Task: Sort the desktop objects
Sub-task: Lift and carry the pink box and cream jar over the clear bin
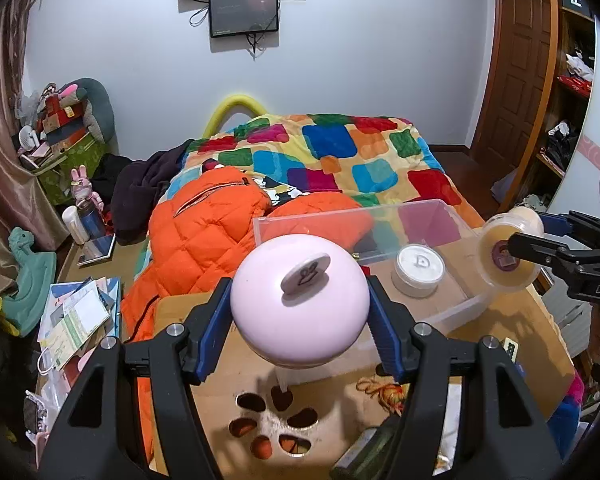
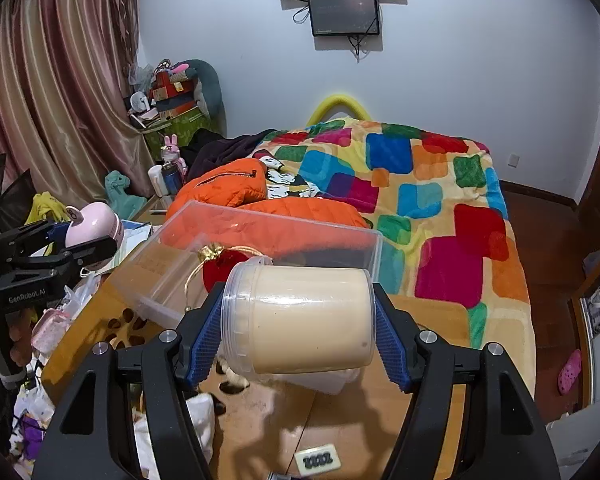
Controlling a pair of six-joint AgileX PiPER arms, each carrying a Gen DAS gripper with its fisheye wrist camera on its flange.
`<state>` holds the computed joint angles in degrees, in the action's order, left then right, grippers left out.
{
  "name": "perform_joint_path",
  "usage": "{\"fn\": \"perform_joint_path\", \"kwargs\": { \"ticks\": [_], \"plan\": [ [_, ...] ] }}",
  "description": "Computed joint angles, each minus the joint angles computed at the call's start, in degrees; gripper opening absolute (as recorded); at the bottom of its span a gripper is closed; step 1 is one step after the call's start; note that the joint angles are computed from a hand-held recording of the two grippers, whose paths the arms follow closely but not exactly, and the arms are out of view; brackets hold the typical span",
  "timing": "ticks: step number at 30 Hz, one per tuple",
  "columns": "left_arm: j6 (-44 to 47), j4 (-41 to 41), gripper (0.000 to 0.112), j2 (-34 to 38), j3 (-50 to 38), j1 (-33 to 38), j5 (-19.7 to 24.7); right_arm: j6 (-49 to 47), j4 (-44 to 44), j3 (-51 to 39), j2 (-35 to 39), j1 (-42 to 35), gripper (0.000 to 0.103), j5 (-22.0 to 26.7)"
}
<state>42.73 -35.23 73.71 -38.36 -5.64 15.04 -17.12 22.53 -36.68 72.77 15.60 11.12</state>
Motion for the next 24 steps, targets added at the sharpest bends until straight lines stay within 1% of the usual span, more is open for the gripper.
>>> {"fn": "perform_joint_path", "kwargs": {
  "ticks": [7, 11, 14, 19, 24],
  "plan": [
    [2.9, -3.29, 0.063, 4.71, -2.1, -1.35, -1.92, -5.06, 4.45, -3.83, 5.03, 0.21, 0.064, -1.1],
    [6.6, -6.99, 0.063, 7.23, -2.96, -1.54, -2.72, -13.21, 12.56, -6.02, 8.43, 0.1, 0.064, -1.09],
    [7.41, -7.76, 0.063, 9.23, -3.8, -1.71, -3.19, -15.46, 14.71, -7.21, 11.21, 0.74, 0.064, -1.35],
    [10.43, -10.29, 0.063, 11.92, -4.69, -2.0, -3.59, -21.96, 21.21, -8.81, 15.5, 1.12, 0.064, -1.35],
    [10.7, -9.94, 0.063, 13.59, -4.82, -3.5, -5.45, -26.02, 25.38, -10.26, 19.15, 1.55, 0.064, -1.58]
  ]
}}
